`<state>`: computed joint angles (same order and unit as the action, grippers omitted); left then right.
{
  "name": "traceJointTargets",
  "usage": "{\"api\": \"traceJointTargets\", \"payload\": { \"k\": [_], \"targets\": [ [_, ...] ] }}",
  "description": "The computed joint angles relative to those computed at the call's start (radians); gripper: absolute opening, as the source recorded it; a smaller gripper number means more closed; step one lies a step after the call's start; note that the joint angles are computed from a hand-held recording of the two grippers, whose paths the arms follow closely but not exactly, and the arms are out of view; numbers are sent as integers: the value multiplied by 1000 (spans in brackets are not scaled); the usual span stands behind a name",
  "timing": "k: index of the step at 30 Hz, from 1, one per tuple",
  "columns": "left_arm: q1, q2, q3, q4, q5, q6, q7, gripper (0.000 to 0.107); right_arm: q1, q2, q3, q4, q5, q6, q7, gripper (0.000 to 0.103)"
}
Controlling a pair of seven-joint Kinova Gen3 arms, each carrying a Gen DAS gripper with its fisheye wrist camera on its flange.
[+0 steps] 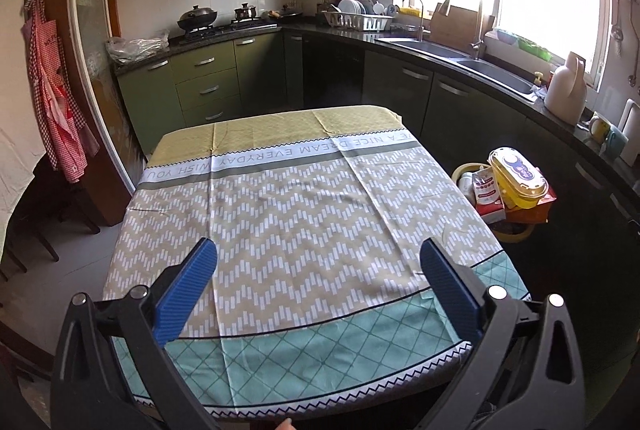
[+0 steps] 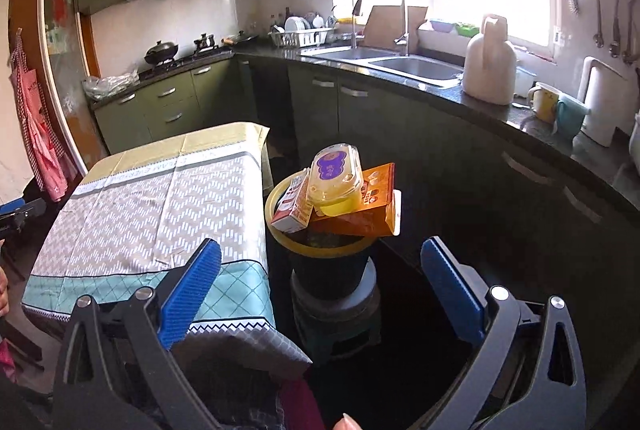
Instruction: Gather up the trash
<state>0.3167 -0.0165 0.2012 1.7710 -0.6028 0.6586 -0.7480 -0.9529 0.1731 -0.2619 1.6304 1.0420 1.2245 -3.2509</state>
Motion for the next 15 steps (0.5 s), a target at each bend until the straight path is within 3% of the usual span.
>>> {"api": "traceJointTargets", "payload": {
  "k": [2,5,15],
  "targets": [
    [4,-32,-7,26,23,-15,-3,97,-47,9,-12,4,51,72,-64,99],
    [-13,-64,28,52,5,-13,23,97,-105,44,-15,-40,107,184,-66,99],
    [-75,-128,101,98,-52,-4,91,97,-176,76,-4,-99,147,228,-13,99]
  ]
}}
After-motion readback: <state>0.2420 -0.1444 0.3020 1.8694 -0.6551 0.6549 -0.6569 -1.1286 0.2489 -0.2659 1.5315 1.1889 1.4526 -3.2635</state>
